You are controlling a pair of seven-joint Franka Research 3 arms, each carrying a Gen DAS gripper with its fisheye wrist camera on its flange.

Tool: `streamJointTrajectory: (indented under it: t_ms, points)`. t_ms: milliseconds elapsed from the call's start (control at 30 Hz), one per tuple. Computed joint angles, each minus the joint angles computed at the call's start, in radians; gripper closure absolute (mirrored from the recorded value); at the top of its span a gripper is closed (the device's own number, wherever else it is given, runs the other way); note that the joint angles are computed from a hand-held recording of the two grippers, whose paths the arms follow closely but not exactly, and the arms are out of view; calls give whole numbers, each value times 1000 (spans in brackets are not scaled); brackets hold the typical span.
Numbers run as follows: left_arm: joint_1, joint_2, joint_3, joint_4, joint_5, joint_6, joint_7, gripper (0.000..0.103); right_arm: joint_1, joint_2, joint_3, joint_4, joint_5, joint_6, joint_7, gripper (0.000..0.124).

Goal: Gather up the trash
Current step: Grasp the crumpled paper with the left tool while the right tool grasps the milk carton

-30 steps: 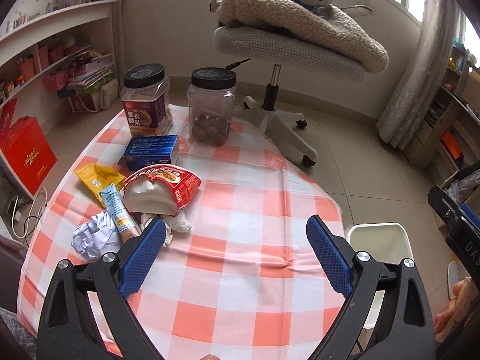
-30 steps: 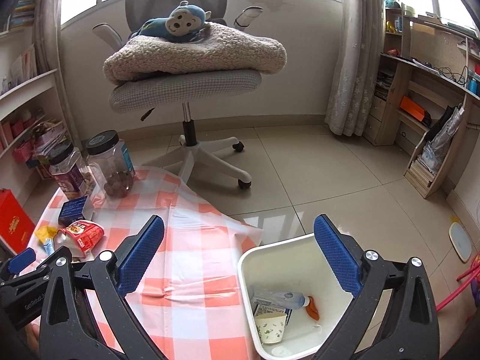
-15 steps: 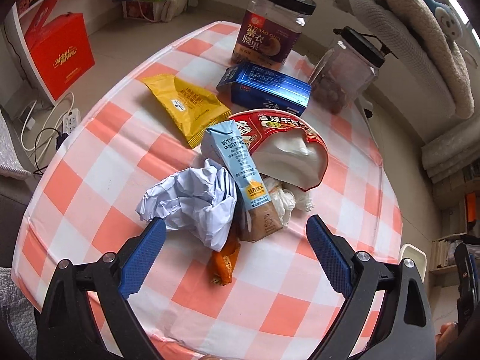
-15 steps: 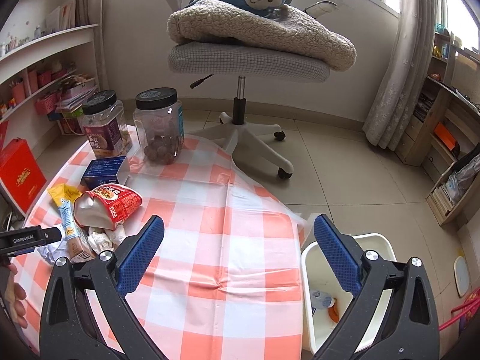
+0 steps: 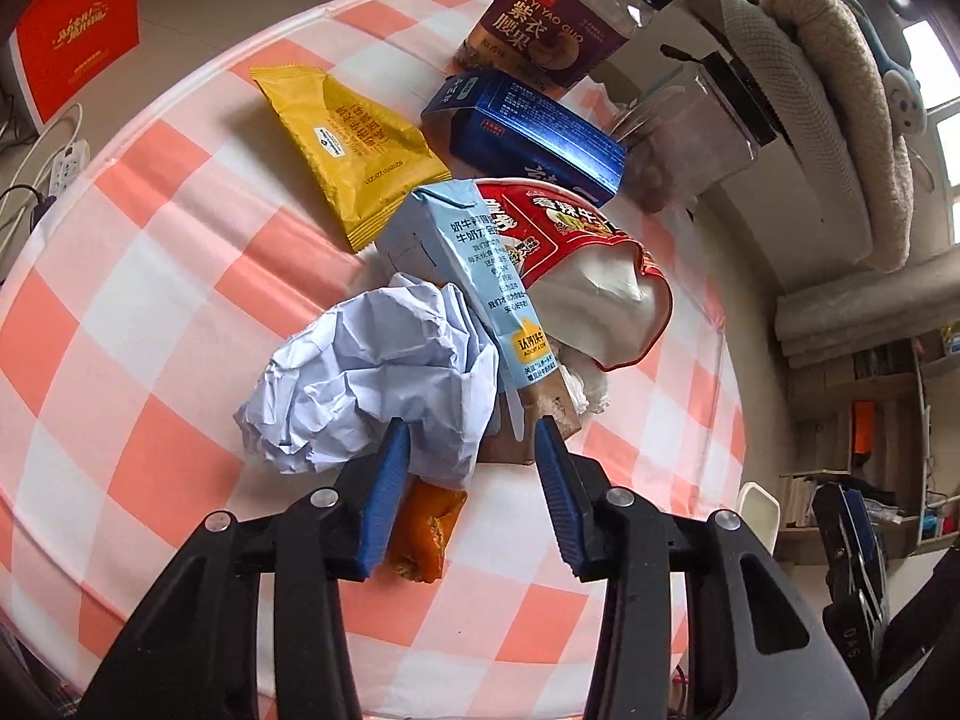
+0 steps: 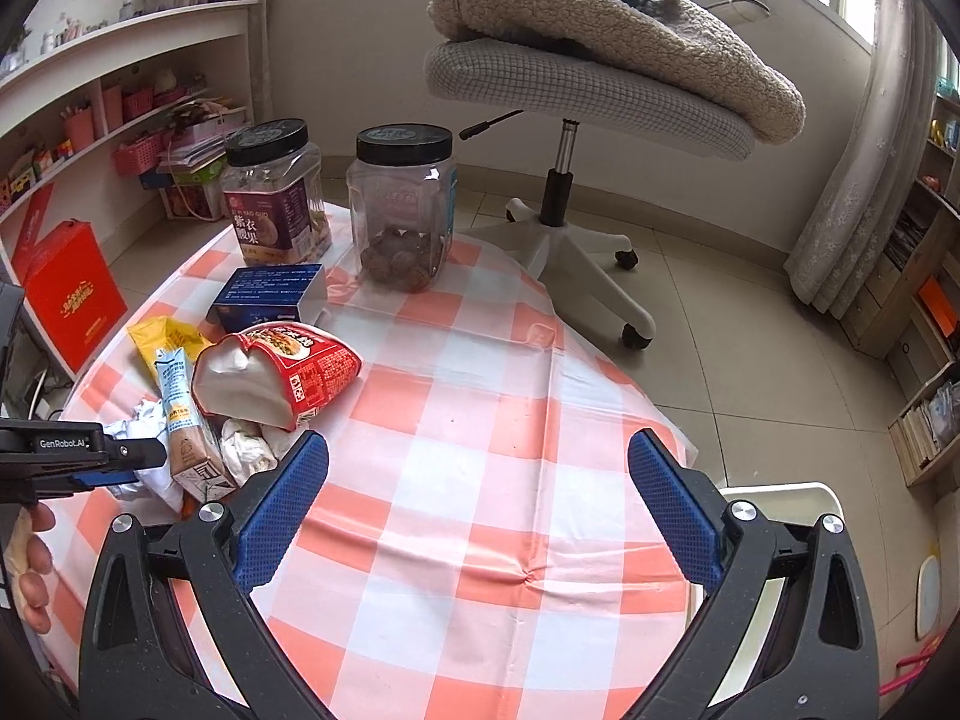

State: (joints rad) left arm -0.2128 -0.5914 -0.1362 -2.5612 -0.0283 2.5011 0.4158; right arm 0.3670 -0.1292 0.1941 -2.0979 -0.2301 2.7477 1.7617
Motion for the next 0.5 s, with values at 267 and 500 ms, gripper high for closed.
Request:
streamJointTrajectory:
  t_ms: [267,500]
  points:
    - [30,11,-18,31,75,-113,-12,56,26,-1,6,-10,21,-1,-51,28]
    - [49,54,-60,98,153,-198,-34,57,33,-2,10,-17,25,-3,-84,28]
